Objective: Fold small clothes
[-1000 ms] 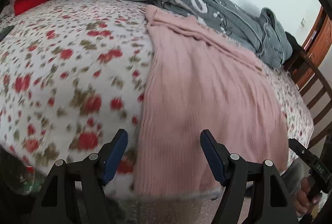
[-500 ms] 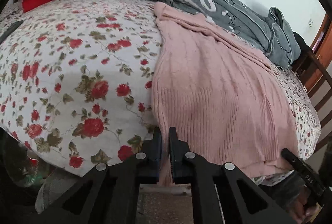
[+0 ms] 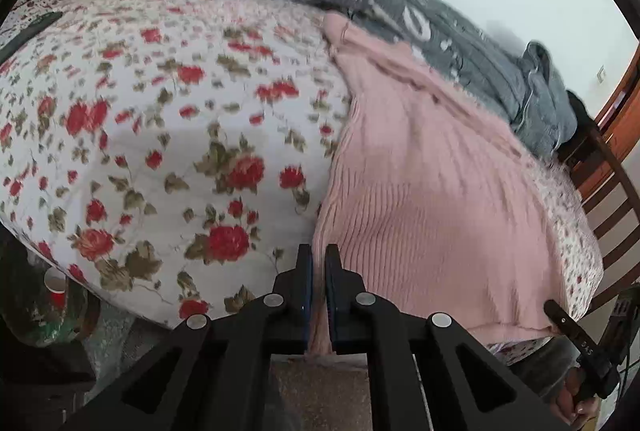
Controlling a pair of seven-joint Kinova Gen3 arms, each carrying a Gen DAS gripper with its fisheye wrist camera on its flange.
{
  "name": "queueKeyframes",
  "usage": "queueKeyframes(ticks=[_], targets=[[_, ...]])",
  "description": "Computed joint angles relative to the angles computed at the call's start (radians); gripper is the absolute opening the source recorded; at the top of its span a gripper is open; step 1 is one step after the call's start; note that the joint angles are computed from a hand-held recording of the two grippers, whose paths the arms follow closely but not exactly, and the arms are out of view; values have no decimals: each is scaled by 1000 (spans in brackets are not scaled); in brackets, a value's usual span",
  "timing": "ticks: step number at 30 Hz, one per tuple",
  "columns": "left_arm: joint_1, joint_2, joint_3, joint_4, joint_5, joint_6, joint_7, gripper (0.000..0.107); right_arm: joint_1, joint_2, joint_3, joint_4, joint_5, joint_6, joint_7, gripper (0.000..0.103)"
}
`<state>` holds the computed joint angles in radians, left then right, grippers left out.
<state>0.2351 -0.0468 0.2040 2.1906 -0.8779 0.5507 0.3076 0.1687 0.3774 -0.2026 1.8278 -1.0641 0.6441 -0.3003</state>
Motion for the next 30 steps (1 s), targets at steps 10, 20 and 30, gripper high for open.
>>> queueKeyframes(ticks=[10, 20, 30], targets=[[1, -21, 15, 33, -33, -37, 23, 16, 43, 37, 8, -19, -21, 99, -27, 9], [25, 8, 27, -6, -13, 34, 8, 8, -34, -33, 19, 55, -24, -52, 14, 8], [-45, -46, 4, 69, 1, -133, 5, 9, 0, 1, -5, -2, 44, 6, -85, 6]])
